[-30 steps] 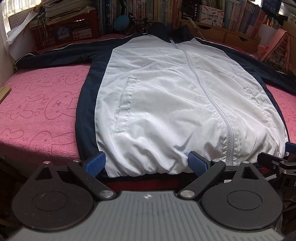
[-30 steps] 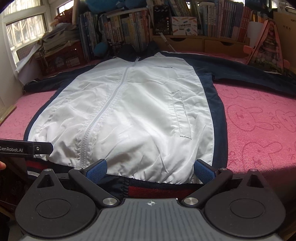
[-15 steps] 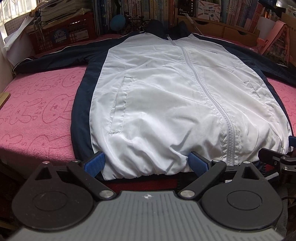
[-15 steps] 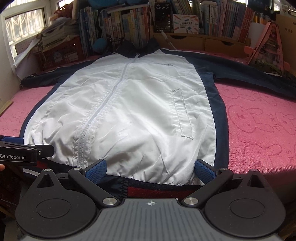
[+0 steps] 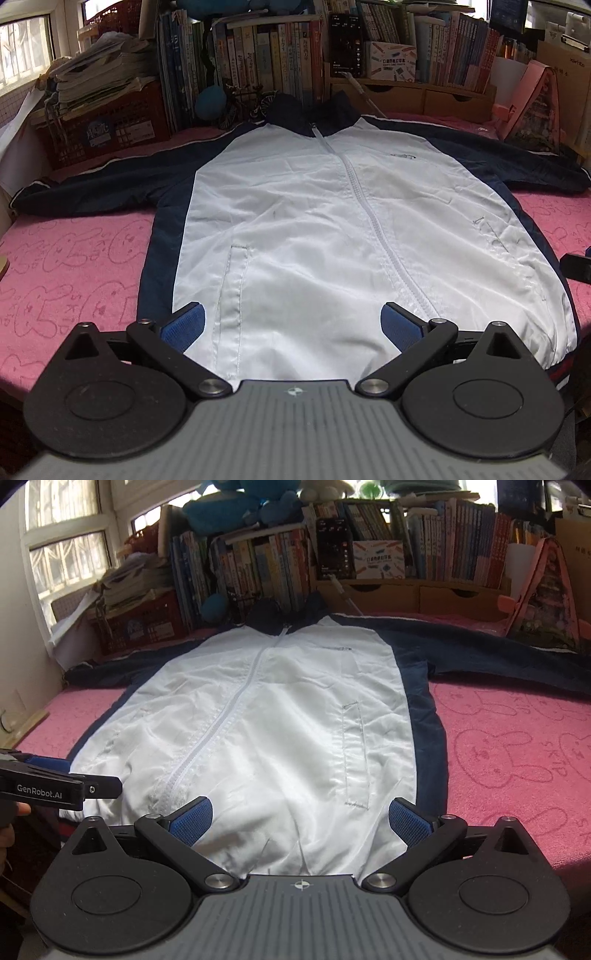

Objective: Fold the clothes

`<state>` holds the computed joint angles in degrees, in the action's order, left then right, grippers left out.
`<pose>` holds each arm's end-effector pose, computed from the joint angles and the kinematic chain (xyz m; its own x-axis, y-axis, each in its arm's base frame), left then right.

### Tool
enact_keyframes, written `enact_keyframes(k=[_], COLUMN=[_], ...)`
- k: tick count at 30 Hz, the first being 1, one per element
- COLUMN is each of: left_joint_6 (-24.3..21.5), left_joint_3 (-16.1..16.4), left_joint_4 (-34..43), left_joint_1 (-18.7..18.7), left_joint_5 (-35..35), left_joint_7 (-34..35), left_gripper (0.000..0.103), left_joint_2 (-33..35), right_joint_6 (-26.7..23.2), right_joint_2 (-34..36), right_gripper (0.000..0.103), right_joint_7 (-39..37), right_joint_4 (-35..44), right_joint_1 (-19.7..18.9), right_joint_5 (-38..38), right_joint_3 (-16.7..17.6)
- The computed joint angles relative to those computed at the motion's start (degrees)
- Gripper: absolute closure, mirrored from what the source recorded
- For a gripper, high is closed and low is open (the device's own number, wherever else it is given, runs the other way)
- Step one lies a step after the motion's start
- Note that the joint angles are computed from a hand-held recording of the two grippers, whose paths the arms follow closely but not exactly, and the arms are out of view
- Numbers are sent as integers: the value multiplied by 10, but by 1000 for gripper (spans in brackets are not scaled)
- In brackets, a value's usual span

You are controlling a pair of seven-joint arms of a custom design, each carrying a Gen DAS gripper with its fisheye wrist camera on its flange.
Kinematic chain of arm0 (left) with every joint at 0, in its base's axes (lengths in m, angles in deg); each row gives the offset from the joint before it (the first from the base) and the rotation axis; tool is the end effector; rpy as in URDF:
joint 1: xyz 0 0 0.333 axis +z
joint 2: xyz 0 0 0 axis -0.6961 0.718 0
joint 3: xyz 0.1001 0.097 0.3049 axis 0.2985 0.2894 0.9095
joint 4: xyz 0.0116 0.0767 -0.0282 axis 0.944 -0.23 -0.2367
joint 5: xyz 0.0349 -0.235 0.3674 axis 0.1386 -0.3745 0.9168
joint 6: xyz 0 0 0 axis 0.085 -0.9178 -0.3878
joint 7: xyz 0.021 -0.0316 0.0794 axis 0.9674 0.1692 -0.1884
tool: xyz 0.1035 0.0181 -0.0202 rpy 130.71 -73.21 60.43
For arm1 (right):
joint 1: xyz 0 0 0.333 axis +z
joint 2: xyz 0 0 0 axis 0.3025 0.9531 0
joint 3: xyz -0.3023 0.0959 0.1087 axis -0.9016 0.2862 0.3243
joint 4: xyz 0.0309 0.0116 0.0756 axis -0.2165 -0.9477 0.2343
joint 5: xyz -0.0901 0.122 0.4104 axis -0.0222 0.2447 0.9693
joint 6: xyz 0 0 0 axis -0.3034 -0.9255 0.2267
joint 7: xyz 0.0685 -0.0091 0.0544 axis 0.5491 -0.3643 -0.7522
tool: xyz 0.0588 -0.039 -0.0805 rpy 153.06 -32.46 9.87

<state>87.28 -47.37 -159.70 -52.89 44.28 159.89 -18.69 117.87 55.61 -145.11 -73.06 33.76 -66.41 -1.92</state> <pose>0.6147 -0.2076 0.4594 -0.5171 -0.8527 -0.0744 -0.5588 0.4022 -0.7253 0.4364 0.2687 0.4349 -0.2855 -0.9392 -0.1907 -0.5315 0.3208 -0.7840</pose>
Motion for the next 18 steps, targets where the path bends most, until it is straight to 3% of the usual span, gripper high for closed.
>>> enact_keyframes(k=[3,6,9,15,18], left_joint_6=[30,23,9,-8,-37], left_joint_3=[-36,-76,-46,37,57], left_joint_4=[59,132,203,354,421], left_joint_1=[8,18,-32,-142,-171], left_joint_5=[-46,-92,-36,91,128], left_joint_7=[60,94,38,-92,-146], left_gripper=[1,1,1,1,1], left_joint_2=[45,99,156,273,322], right_joint_6=[-77,-148,-165,-112,-89], right_joint_2=[-43,-63,-77,-68,-40], right_gripper=[0,0,0,0,0], right_joint_7=[96,141,176,274,296], right_joint_4=[-33,-61,-83,-89,-73], right_joint_1=[-39,-73,-110,-183,-210], right_joint_5=[-64,-85,-104,-186,-210], right_joint_3=[-1,-21,-55,-115,-138])
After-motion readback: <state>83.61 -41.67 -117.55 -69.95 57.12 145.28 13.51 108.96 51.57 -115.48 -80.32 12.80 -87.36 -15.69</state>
